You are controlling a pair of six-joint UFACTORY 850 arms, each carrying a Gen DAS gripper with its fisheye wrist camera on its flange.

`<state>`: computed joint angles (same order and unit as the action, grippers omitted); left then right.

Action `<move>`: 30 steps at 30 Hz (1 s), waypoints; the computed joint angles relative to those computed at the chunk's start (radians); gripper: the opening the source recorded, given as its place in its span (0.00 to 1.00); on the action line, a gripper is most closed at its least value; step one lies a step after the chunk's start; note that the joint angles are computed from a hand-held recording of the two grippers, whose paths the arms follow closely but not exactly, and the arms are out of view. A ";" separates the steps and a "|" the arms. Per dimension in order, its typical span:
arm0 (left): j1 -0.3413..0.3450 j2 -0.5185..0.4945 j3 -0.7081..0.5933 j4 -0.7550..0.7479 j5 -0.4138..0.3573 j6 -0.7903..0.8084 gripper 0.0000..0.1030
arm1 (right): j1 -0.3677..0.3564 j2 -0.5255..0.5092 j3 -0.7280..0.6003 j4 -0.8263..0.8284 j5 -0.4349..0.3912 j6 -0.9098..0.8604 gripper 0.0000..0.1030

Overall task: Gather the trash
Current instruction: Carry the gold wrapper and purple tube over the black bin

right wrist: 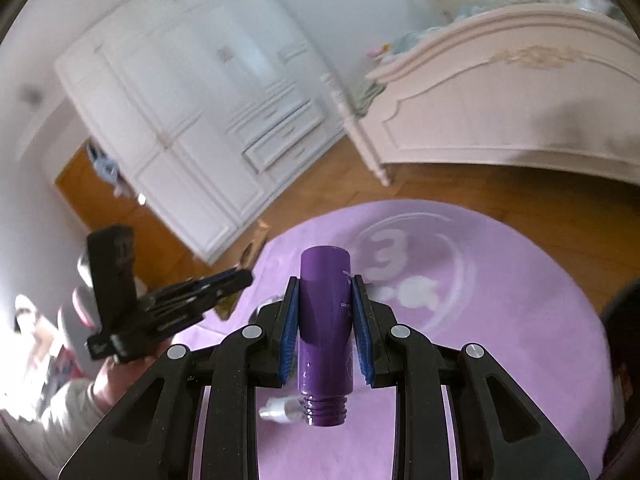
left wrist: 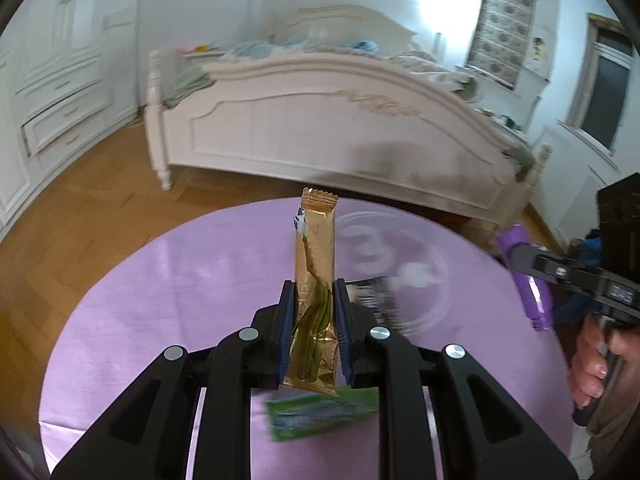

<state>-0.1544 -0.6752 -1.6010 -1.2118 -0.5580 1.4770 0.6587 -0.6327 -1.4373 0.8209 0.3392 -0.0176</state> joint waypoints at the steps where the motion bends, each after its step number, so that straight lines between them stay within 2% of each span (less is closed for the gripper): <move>1: -0.007 0.012 0.014 -0.012 -0.003 0.019 0.20 | 0.004 0.031 0.046 0.009 0.031 0.010 0.25; 7: -0.069 0.078 0.087 -0.062 -0.038 0.097 0.20 | 0.033 0.171 0.251 0.094 0.158 0.027 0.25; 15: -0.174 0.093 0.112 -0.030 -0.059 0.094 0.20 | 0.058 0.321 0.490 0.149 0.290 0.124 0.25; 23: -0.258 0.081 0.106 0.011 -0.067 0.060 0.20 | 0.059 0.412 0.646 0.208 0.372 0.190 0.25; 30: -0.325 0.044 0.078 0.045 -0.091 0.015 0.20 | 0.052 0.457 0.745 0.245 0.403 0.252 0.25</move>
<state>-0.4796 -0.6315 -1.5230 -1.1664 -0.6492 1.4916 0.7103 -0.1757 -0.6923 1.0655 0.7420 0.2343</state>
